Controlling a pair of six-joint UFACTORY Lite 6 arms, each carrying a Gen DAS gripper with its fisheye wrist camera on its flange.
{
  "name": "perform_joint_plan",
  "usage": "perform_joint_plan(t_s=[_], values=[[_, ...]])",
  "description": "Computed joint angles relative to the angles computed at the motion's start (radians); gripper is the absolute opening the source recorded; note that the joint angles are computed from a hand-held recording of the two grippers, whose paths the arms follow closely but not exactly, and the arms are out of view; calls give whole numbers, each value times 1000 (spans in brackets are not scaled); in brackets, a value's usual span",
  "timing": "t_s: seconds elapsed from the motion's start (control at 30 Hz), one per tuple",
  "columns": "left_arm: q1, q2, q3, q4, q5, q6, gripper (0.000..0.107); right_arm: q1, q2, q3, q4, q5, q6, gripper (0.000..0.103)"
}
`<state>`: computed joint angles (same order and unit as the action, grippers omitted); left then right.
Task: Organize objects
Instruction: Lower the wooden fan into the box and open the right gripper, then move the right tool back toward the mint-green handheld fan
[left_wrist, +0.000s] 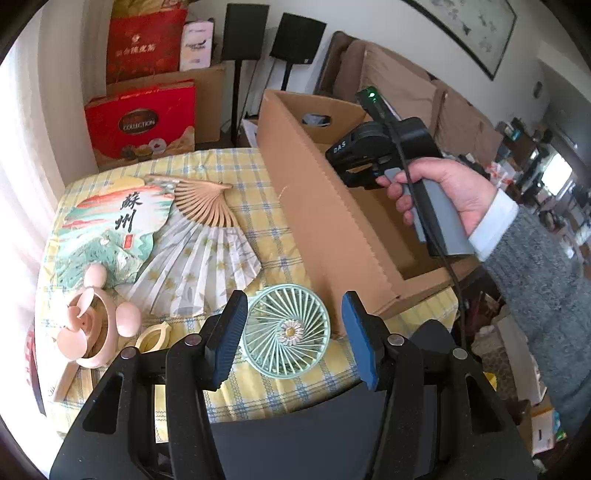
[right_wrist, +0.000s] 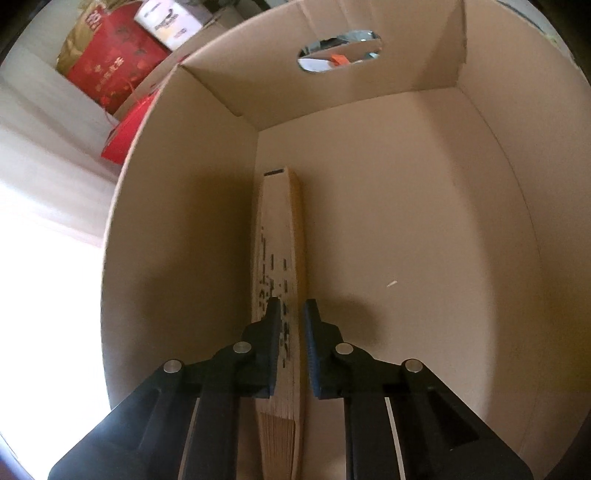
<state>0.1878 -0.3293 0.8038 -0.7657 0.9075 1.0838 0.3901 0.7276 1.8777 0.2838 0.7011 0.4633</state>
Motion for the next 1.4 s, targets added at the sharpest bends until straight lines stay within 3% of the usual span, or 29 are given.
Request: perform_joint_plan(t_s=[0.27, 0.33, 0.4, 0.47, 0.6, 0.73, 0.83, 1.1, 1.4], values=[[34, 13, 1, 4, -6, 21, 50, 8, 122, 165, 30, 85, -46, 12], [44, 24, 8, 19, -18, 17, 55, 4, 120, 176, 28, 101, -50, 12], [50, 40, 15, 42, -39, 11, 71, 15, 114, 208, -38, 130, -21, 13], [62, 55, 12, 50, -63, 15, 74, 29, 67, 191, -100, 141, -12, 14], [86, 122, 25, 54, -67, 9, 74, 70, -71, 117, -216, 146, 32, 36], [93, 160, 20, 63, -78, 7, 74, 123, -222, 11, -296, 141, 69, 46], [111, 154, 7, 63, -81, 27, 74, 191, -213, 81, -369, 148, 111, 57], [247, 153, 32, 74, -40, 99, 74, 375, -390, -66, -508, 130, 206, 69], [443, 214, 134, 60, 37, 183, 74, 520, -184, 202, -553, 269, 166, 74]])
